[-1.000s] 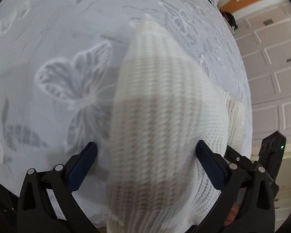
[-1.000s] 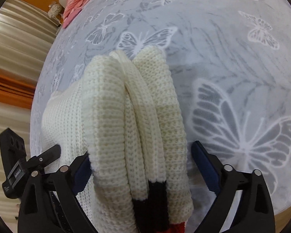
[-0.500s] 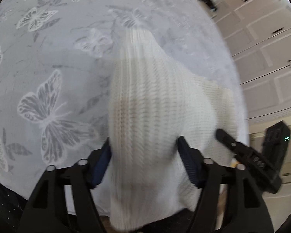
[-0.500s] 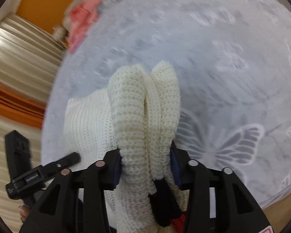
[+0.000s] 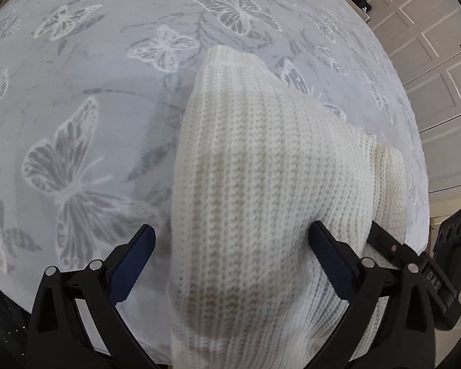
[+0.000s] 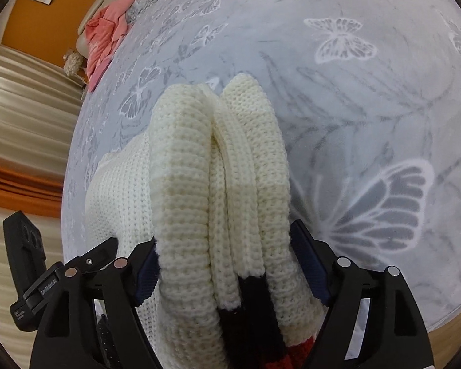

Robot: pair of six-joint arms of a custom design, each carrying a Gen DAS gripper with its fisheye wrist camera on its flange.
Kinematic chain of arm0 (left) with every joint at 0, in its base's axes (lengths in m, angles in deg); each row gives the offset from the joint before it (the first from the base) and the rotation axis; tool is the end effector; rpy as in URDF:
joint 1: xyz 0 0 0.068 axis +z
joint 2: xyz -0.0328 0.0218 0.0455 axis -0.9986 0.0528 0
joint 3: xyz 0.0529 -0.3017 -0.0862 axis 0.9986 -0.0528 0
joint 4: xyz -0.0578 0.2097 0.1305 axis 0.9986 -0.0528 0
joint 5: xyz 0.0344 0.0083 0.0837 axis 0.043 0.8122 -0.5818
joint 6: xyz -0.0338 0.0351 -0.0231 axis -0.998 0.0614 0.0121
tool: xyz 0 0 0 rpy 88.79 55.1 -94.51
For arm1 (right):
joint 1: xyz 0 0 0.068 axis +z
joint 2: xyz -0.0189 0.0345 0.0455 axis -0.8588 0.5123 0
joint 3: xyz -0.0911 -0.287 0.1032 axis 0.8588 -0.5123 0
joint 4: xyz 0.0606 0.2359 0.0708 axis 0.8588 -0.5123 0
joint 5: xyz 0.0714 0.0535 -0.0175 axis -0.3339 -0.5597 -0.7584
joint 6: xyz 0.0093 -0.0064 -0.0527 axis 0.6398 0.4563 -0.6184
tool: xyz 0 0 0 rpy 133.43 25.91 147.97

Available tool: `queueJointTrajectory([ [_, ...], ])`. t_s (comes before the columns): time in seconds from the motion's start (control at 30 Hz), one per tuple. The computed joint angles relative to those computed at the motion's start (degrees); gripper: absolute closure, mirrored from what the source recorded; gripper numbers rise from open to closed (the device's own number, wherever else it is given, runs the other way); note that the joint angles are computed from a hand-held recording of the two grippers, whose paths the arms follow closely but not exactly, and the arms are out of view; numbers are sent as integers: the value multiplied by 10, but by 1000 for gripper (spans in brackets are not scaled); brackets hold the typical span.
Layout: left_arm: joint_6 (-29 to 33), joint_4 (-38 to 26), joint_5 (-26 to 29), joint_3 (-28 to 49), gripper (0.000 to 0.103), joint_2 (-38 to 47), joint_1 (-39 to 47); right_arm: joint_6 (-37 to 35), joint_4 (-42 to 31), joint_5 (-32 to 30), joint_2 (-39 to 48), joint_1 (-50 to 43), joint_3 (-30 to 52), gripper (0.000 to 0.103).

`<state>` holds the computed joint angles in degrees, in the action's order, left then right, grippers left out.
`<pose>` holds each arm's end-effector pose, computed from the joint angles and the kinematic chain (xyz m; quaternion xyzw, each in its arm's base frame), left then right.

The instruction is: Fold small clothes

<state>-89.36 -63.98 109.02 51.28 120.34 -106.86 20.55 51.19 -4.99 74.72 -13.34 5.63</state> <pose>0.2904 -0.1179 0.1632 0.1857 0.9625 -0.1860 0.0665 0.1790 0.1725 0.1378 0.4035 0.8673 0.2105 0.2017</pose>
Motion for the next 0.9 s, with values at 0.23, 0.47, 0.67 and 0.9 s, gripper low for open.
queueJointTrajectory([
  [0.23, 8, -59, 18, 30, 29, -12, -13, -1, -54, 15, -51, 23, 5, 59],
  [0.47, 56, -152, 30, 59, 58, -74, 8, 9, -216, 67, -87, 73, 108, 63],
  [0.67, 128, -247, 76, 93, 71, -158, 50, 39, -333, 122, -78, 143, 222, 64],
  [0.9, 150, -241, 90, 66, 39, -135, 174, 47, -355, 90, -74, 133, 209, 64],
])
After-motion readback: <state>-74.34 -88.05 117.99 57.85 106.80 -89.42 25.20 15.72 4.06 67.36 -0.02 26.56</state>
